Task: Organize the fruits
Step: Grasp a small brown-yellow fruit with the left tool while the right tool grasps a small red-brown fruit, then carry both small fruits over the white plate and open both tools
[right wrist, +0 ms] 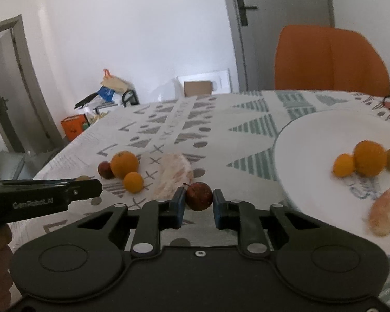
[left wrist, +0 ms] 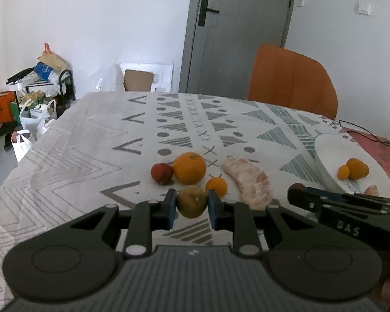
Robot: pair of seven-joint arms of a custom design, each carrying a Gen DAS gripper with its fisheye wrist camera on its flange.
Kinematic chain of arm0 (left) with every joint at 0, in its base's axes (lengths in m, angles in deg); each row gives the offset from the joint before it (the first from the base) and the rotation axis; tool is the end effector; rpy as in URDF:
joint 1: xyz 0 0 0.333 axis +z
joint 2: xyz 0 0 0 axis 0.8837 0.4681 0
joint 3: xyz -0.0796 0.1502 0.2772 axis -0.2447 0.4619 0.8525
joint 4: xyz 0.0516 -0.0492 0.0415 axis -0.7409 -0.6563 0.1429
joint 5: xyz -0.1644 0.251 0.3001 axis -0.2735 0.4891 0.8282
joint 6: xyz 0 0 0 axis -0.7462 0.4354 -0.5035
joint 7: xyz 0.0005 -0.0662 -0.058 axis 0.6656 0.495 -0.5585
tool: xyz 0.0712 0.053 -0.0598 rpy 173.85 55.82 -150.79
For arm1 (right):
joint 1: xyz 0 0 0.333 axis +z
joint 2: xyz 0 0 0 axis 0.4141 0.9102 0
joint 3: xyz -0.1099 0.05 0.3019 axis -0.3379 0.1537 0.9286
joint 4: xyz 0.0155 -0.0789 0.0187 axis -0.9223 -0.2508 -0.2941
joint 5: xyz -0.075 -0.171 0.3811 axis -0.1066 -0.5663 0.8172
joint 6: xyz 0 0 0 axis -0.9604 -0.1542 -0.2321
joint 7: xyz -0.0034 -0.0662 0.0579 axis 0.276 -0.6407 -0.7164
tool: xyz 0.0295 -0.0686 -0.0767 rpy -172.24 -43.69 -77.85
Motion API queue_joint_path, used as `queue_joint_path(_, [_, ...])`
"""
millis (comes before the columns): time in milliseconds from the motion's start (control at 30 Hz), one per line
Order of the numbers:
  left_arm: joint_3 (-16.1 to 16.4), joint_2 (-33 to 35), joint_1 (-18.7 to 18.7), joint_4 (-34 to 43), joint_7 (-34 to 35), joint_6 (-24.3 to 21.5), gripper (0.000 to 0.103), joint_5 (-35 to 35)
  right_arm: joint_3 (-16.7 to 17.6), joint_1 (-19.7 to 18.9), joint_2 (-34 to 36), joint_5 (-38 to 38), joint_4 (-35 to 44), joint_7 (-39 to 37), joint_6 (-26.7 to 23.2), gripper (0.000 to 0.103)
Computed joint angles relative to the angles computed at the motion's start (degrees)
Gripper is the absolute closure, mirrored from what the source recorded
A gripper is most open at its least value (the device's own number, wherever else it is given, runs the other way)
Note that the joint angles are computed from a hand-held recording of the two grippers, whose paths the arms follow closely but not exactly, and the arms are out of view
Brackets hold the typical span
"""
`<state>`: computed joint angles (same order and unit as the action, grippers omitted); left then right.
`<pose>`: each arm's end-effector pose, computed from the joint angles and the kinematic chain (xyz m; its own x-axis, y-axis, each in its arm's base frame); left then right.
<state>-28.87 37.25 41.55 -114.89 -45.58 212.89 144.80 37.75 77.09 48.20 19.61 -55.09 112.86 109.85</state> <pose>0.5323 -0.3644 0.4685 0.1587 -0.9804 0.1164 -0.5797 -0.1880 -0.7928 0.5752 0.4606 0.4359 0.4283 -0.8719 -0.2374 -0.5543 -0.0460 -0.8310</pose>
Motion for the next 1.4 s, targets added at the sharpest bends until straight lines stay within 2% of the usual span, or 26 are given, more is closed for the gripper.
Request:
queue_joint_path(233, [-0.3, 1.2, -0.9, 2.2, 0.5, 0.0, 0.079, 1.3, -9.9, 9.0, -3.2, 4.8, -5.8, -0.2, 3.6, 0.083])
queue_joint_path(467, [0.0, 3.5, -2.6, 5.5, 2.1, 0.3, 0.079, 2.1, -17.3, 16.1, -5.0, 12.2, -10.0, -4.3, 5.9, 0.082])
queue_joint_path(700, [0.6, 5.7, -4.7, 8.9, 3.8, 0.1, 0.079, 2.7, -19.6, 18.7, -6.4, 18.9, -12.7, -9.4, 8.1, 0.082])
queue_joint_path(900, [1.1, 7.7, -6.3, 11.5, 5.5, -0.4, 0.079, 2.3, -17.7, 17.3, -8.2, 23.4, -14.8, -13.2, 10.3, 0.082])
queue_joint_path(1200, [2.1, 11.3, -8.8, 16.1, 8.8, -0.8, 0.079, 1.3, -11.9, 11.9, -10.3, 28.8, -16.9, -17.8, 13.0, 0.082])
queue_joint_path(1333, [2.7, 13.4, -9.9, 18.7, 10.7, -0.6, 0.079, 0.5, -7.9, 7.9, -10.8, 29.8, -17.3, -18.7, 14.1, 0.082])
queue_joint_path(1400, [3.1, 14.4, -10.4, 20.0, 11.8, -0.5, 0.079, -0.1, -3.4, 3.1, -11.3, 26.6, -18.0, -16.2, 15.1, 0.081])
